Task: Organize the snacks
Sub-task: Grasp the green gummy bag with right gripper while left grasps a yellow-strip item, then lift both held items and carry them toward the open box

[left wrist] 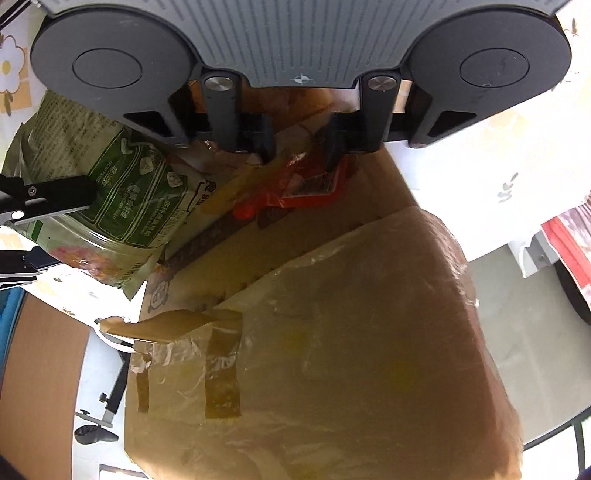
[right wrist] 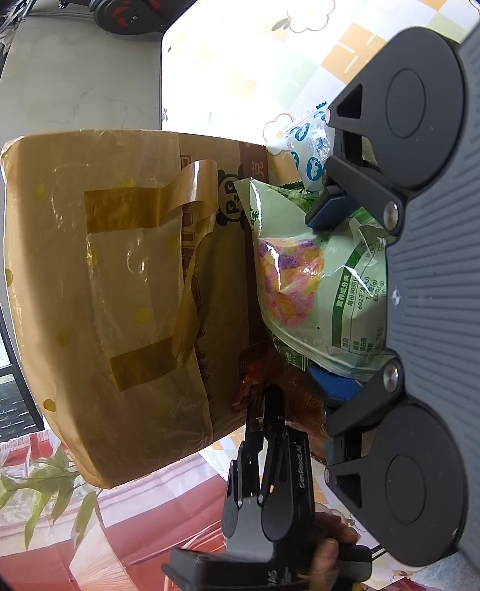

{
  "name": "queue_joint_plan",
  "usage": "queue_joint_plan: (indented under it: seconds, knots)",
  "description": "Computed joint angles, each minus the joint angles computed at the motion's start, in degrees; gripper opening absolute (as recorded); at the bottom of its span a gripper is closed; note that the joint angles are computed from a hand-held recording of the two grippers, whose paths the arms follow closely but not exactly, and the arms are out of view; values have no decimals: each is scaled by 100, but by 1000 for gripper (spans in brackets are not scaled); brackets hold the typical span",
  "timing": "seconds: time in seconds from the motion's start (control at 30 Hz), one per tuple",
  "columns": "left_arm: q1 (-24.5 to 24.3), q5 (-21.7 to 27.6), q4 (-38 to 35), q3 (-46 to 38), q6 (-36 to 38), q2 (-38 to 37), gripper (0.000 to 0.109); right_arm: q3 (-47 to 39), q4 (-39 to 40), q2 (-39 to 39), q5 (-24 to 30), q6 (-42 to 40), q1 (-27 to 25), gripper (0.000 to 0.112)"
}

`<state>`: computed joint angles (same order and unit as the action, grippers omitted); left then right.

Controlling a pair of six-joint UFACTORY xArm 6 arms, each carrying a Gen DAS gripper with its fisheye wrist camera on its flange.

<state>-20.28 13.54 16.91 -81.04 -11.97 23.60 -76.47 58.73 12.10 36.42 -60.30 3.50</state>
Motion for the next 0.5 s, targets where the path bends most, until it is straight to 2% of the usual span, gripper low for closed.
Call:
queue_joint_plan:
  seconds: [0.1, 0.13, 0.5]
  knots:
    - [6, -240, 618, 198, -497, -117, 9, -21, 17, 16, 30, -32, -15, 82]
    - [23, -291, 1005, 262, -898, -174, 8, -28, 35, 23, 42, -40, -22, 82]
    - [295, -814, 2550, 1129, -2958, -1009, 7, -50, 280, -6, 257, -423, -44, 69]
